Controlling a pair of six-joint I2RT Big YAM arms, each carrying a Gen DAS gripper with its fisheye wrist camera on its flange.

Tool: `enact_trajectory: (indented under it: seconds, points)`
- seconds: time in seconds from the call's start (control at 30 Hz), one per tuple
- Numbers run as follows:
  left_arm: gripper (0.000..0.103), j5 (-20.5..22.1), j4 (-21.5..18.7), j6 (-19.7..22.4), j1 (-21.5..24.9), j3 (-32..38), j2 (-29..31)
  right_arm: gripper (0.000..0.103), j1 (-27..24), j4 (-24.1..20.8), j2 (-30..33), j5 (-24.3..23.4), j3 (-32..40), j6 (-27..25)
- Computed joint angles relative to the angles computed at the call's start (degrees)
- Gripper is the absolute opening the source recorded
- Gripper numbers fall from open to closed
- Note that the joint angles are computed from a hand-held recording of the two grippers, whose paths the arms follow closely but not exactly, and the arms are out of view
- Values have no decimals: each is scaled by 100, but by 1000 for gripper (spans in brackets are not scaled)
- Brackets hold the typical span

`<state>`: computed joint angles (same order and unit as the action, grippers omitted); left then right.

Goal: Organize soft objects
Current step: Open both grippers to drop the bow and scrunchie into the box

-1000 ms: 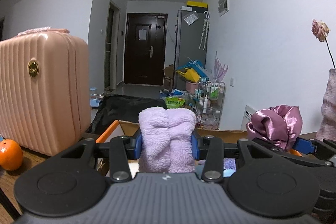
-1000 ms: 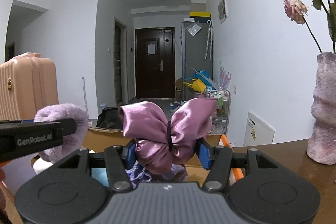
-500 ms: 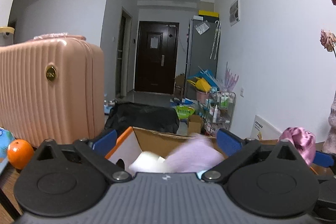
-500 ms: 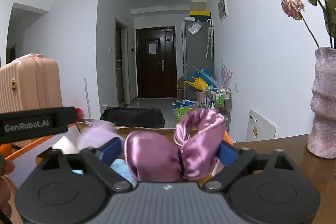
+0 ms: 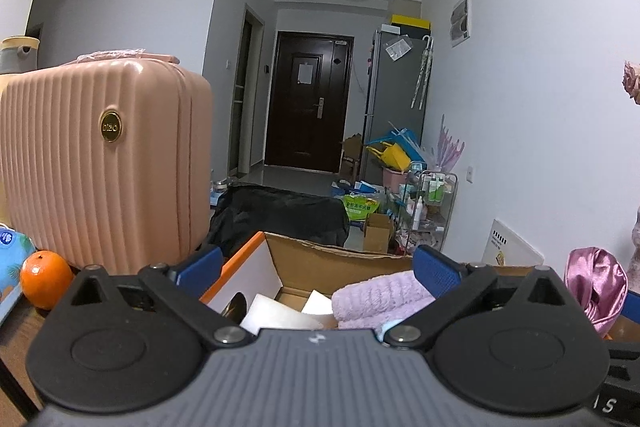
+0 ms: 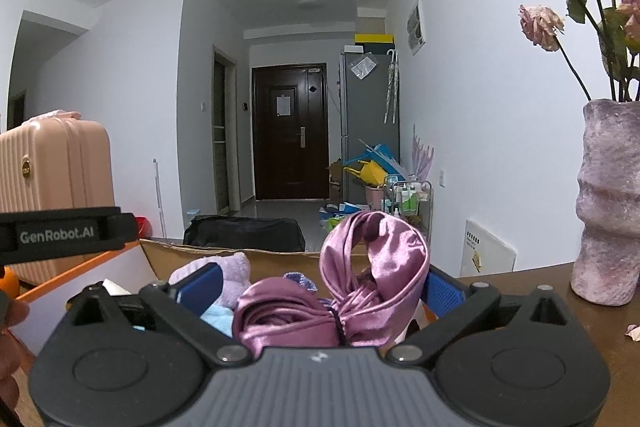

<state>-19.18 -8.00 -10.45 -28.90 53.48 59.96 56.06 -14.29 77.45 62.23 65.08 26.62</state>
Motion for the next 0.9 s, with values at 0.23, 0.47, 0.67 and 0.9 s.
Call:
enact_trajectory:
  seconds: [0.23,0.47,0.67,0.9]
  points:
    - [103,106,-57,79,62,-163,-230,103,109,133,-106,185,-135,-11]
    - [103,134,-194,185,86,-298,-482,103,277,143,-210,456,-236,-33]
    - [103,195,-384,202,116,-410,-751,103,499,156,-289,684,-317,-68]
    - [103,213,-606,199,112,-579,-1111,103,849,-47,-337,1025,-344,23]
